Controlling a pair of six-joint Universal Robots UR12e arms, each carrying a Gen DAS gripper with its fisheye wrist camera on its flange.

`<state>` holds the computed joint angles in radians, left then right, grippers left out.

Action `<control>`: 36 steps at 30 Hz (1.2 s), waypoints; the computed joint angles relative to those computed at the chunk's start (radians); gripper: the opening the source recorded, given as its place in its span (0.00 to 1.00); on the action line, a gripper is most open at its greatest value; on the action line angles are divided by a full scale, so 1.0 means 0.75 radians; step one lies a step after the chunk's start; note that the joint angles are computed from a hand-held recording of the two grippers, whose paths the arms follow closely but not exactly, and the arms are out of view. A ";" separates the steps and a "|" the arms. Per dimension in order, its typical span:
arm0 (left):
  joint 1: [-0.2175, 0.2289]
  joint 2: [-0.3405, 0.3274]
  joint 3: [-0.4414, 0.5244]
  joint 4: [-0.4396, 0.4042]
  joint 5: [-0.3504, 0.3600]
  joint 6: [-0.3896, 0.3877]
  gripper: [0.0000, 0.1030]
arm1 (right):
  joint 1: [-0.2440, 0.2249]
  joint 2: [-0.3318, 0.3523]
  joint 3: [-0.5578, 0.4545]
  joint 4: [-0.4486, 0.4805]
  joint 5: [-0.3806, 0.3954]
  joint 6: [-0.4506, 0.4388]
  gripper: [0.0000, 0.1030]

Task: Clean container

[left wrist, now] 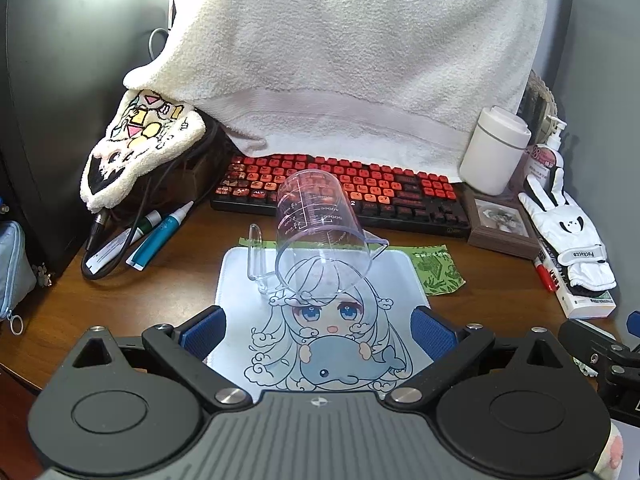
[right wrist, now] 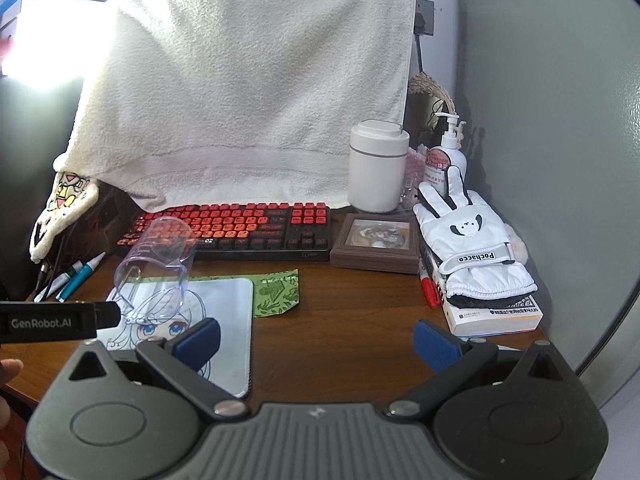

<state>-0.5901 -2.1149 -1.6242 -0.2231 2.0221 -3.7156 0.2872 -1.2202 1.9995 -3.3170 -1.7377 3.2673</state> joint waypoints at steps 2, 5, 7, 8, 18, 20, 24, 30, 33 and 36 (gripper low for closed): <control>0.000 -0.002 0.005 -0.012 0.004 0.006 0.97 | -0.006 0.001 -0.001 0.004 0.022 -0.002 1.00; -0.002 -0.006 0.012 -0.018 0.011 0.024 0.97 | -0.010 0.006 0.006 -0.019 0.034 0.006 1.00; -0.004 -0.009 -0.005 0.033 0.018 0.023 0.97 | -0.010 0.007 0.007 -0.023 0.033 0.002 1.00; -0.003 -0.009 -0.005 0.034 0.015 0.023 0.97 | -0.009 0.007 0.007 -0.024 0.032 0.000 1.00; 0.000 -0.018 0.013 0.011 -0.004 0.046 0.97 | -0.008 0.007 0.013 -0.026 0.023 0.005 1.00; 0.000 -0.021 0.013 0.019 -0.009 0.049 0.97 | -0.009 0.010 0.016 -0.045 0.018 0.016 1.00; 0.001 -0.025 0.013 0.026 -0.012 0.060 0.97 | -0.018 0.009 0.025 -0.061 0.031 0.007 1.00; 0.006 -0.038 0.020 0.026 -0.022 0.066 0.93 | 0.001 0.035 0.024 -0.122 -0.084 -0.088 1.00; 0.012 -0.046 0.031 0.012 -0.028 0.068 0.90 | 0.012 0.061 0.025 -0.207 -0.139 -0.119 1.00; 0.017 -0.053 0.043 -0.004 -0.037 0.075 0.90 | 0.010 0.075 0.021 -0.236 -0.143 -0.143 1.00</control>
<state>-0.5769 -2.1548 -1.5917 -0.2257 1.9947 -3.6596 0.2951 -1.1636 2.0149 -3.4938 -1.8446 3.1603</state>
